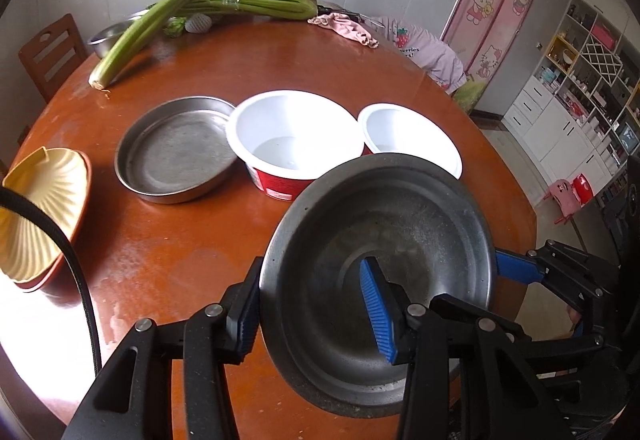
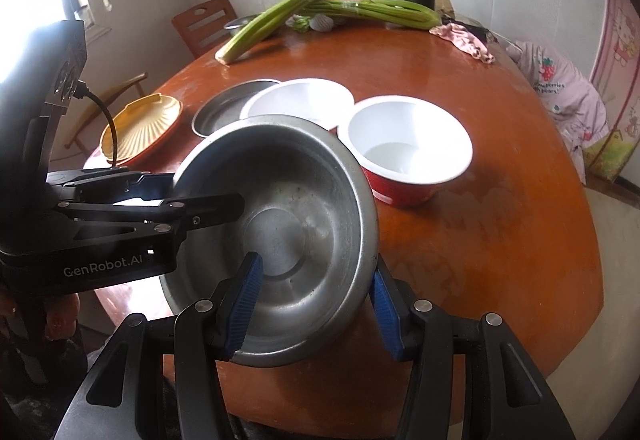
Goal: Organize plates and bowls
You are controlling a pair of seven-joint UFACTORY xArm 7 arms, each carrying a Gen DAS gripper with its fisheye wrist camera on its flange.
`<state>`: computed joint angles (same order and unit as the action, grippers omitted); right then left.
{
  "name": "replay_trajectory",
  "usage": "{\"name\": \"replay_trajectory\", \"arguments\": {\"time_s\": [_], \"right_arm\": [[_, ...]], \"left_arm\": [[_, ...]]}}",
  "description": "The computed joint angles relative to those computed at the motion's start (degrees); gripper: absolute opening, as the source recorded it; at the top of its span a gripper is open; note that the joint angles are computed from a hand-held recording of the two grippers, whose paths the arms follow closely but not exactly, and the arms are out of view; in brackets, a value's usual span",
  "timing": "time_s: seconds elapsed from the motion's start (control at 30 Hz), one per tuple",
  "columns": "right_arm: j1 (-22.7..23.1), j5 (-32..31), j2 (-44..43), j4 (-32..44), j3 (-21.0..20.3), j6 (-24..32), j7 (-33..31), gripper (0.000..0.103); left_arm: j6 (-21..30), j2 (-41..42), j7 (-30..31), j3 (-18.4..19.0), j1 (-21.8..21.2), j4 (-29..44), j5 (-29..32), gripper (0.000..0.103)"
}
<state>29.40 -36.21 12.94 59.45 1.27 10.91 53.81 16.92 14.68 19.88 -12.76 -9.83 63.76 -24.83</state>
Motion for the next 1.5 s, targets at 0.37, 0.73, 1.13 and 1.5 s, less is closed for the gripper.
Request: {"name": "replay_trajectory", "arguments": {"time_s": [0.37,0.73,1.13,1.5], "right_arm": [[1.2,2.8,2.2,3.2,0.9,1.6,-3.1,0.056],[1.9,6.4,4.0,4.3,1.0,1.6,-5.6,0.056],[2.1,9.1,4.7,3.8,0.1,1.2,-6.7,0.056],[1.9,10.8,4.7,2.7,-0.2,0.0,-7.4,0.056]], "left_arm": [[-1.0,-2.2,3.6,-0.3,1.8,-2.5,-5.0,0.046],[-0.1,-1.4,4.7,0.4,1.8,-2.5,-6.3,0.046],[1.0,1.2,2.4,0.2,1.4,-0.6,-3.0,0.046],[1.5,3.0,0.6,0.0,1.3,0.7,-0.8,0.046]]}}
